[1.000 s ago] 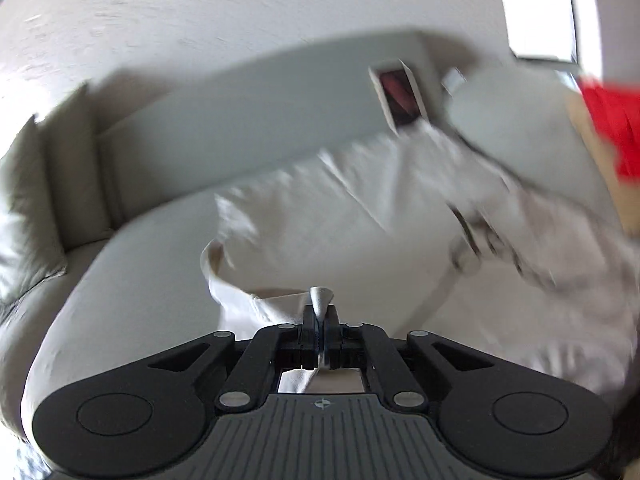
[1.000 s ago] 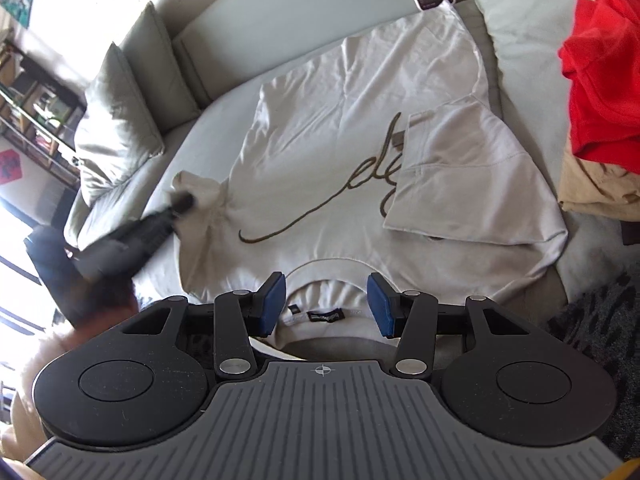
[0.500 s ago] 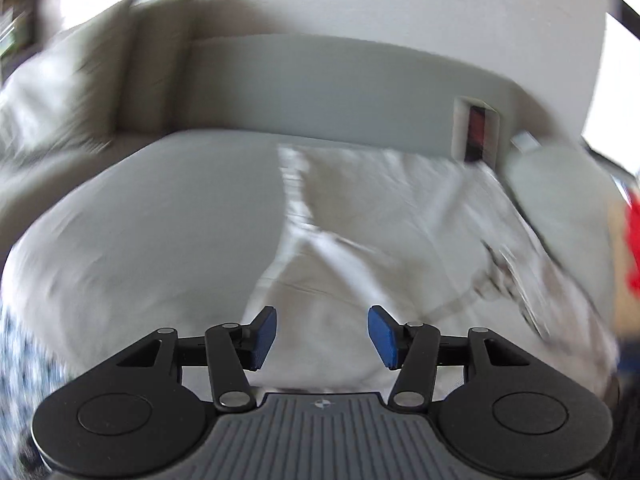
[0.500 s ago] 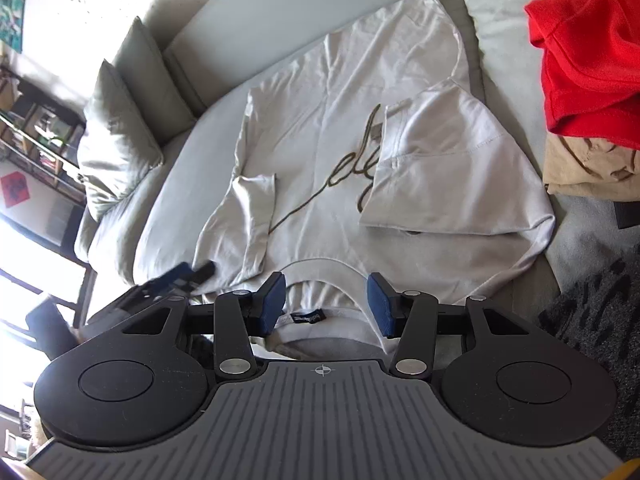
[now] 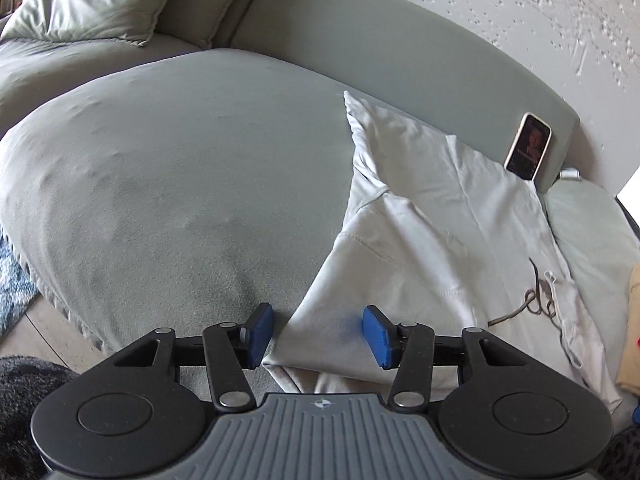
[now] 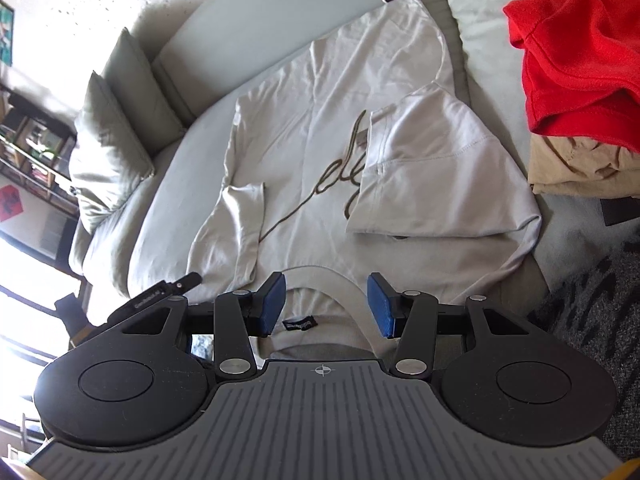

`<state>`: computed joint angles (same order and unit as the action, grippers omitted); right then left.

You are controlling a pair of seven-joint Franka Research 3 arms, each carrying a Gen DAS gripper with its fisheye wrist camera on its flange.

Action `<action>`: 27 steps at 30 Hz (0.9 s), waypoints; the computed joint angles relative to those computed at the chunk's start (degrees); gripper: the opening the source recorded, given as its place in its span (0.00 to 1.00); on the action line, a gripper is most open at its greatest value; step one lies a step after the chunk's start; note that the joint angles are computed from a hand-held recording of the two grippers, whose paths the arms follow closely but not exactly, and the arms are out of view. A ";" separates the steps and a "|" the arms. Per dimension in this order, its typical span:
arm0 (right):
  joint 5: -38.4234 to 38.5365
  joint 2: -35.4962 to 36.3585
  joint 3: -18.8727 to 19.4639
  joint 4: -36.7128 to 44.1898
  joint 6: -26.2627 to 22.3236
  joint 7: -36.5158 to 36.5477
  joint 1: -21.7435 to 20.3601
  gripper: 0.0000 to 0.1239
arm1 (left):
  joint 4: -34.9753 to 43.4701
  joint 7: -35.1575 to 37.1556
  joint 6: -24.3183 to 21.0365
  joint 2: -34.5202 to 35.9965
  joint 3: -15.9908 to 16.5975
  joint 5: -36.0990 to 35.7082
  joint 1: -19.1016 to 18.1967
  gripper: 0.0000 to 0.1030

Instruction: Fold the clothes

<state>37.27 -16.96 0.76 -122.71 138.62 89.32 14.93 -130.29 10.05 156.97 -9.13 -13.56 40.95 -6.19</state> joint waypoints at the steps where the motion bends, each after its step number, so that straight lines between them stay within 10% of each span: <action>1: -0.31 -0.11 0.05 -0.07 -0.05 0.29 -0.12 0.42 | 0.23 1.24 -0.17 0.13 0.06 -0.34 -0.26 0.32; 5: -1.04 -0.34 0.13 -0.41 -0.03 1.48 -0.43 0.42 | 0.90 4.92 -1.11 0.08 -0.19 -0.95 -1.02 0.02; 13: -0.54 0.17 -0.04 -0.20 -0.28 0.66 -0.01 0.42 | 3.10 -2.30 -15.33 -0.97 -1.49 -1.99 -1.83 0.02; 16: -0.41 0.39 -0.18 -0.25 -0.45 0.52 -0.17 0.42 | 1.03 -3.29 -11.83 -2.21 0.01 -4.19 -1.77 0.05; 20: -1.81 0.71 0.07 -0.29 0.92 1.11 -0.92 0.43 | 1.24 -3.86 -15.46 -4.84 -1.35 -3.96 -1.61 0.32; 27: -16.07 5.21 3.04 2.94 6.09 5.10 -3.26 0.42 | 3.75 -3.23 -8.78 -3.21 -3.68 10.96 -1.50 0.20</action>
